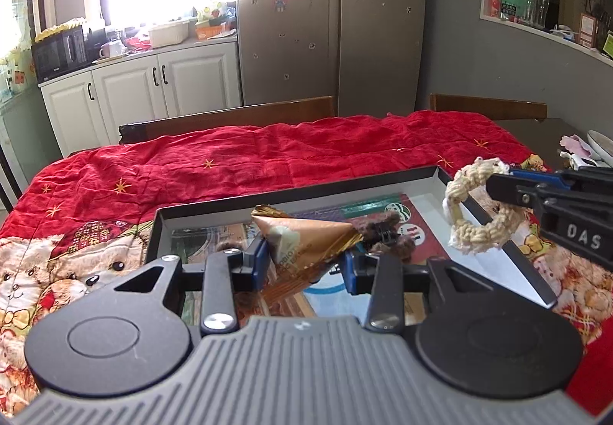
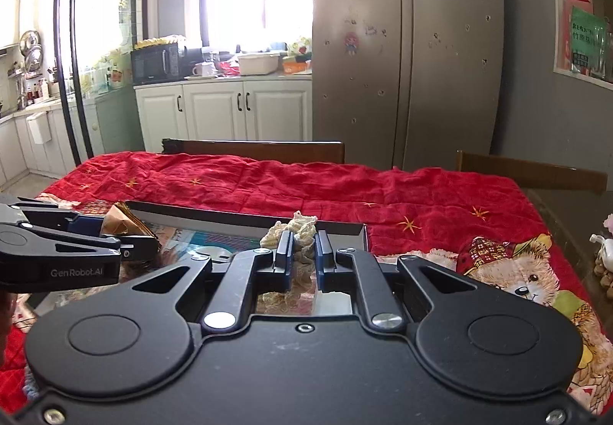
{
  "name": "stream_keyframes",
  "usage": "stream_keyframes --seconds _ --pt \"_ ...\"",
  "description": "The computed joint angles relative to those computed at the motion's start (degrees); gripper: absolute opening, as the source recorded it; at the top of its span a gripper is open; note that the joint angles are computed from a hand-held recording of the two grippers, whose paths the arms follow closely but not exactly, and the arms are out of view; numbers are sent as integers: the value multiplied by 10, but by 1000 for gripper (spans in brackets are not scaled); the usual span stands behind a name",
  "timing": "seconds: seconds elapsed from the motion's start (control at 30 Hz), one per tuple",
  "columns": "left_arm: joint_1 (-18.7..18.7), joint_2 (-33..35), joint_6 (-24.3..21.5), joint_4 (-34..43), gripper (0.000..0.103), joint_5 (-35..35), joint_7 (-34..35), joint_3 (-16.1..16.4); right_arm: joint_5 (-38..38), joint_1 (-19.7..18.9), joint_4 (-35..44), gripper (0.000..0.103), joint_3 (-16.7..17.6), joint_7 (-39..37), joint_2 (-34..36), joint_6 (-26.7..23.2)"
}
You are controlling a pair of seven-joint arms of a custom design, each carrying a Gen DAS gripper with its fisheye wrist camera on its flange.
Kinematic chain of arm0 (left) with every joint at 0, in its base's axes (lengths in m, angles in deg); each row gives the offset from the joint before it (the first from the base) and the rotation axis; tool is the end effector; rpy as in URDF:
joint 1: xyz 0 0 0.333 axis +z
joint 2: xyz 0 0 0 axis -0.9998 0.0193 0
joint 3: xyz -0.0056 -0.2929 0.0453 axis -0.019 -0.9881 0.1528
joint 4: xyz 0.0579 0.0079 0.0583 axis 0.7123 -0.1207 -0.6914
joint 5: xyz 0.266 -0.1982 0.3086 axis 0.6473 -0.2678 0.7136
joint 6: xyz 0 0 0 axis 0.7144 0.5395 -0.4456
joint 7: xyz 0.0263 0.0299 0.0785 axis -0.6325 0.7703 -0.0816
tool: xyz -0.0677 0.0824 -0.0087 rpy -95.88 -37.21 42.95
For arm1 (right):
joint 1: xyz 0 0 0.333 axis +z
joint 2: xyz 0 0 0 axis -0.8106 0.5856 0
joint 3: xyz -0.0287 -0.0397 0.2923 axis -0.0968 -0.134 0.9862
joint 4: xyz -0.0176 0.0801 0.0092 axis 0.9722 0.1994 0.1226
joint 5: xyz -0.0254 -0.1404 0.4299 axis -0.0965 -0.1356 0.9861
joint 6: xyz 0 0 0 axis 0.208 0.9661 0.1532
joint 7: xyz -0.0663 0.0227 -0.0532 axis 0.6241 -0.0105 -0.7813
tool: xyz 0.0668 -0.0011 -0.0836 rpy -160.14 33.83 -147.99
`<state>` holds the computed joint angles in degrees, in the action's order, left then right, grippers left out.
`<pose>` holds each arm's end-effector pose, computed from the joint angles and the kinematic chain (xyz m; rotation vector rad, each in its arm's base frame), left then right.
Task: Organize objects
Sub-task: 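Lift and carry the cone packet and cream scrunchie over the black box, then lower both held items into the box and open both tools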
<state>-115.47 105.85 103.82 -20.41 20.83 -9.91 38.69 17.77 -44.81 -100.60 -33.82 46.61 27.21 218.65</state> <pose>0.6433 -0.4212 0.4218 -1.5988 1.6980 -0.8683 0.6781 0.1734 0.4141 -1.7313 1.2468 -0.7364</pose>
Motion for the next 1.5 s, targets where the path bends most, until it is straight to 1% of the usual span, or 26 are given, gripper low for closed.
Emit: stream_keyframes --seconds 0.07,0.17,0.23,0.3,0.37,0.5,0.63,0.9,1.07,1.13,1.17,1.33,1.5 --pt "3 13 -1 15 42 -12 10 -3 -47 16 9 11 -18 52 15 1" --pt "2 31 -2 34 42 -26 22 0 -106 27 19 11 -32 118 35 2" --pt "1 43 -3 47 42 -35 27 3 -146 39 30 11 -48 164 50 2" --pt "3 55 -1 59 42 -51 39 2 -196 69 38 11 -88 228 65 -8" --pt "2 68 -3 72 42 -64 50 4 -225 80 46 11 -106 270 76 -17" --pt "-4 89 -15 96 42 -81 64 12 -259 75 60 11 -108 329 94 -35" --pt "-6 104 -21 113 42 -96 73 18 -288 63 67 11 -98 369 106 -44" --pt "-10 122 -30 135 42 -112 91 23 -368 66 75 11 -105 450 122 -51" --pt "-8 132 -34 148 42 -129 110 21 -419 73 78 11 -119 501 129 -56" --pt "-9 135 -37 152 42 -134 118 21 -433 66 78 11 -113 515 130 -59" --pt "-9 137 -39 155 43 -136 123 21 -442 67 79 11 -115 525 131 -62" --pt "-10 147 -53 170 43 -153 147 18 -502 89 87 11 -149 590 137 -87" --pt "-12 153 -63 179 43 -162 157 19 -544 93 93 11 -159 632 141 -106"
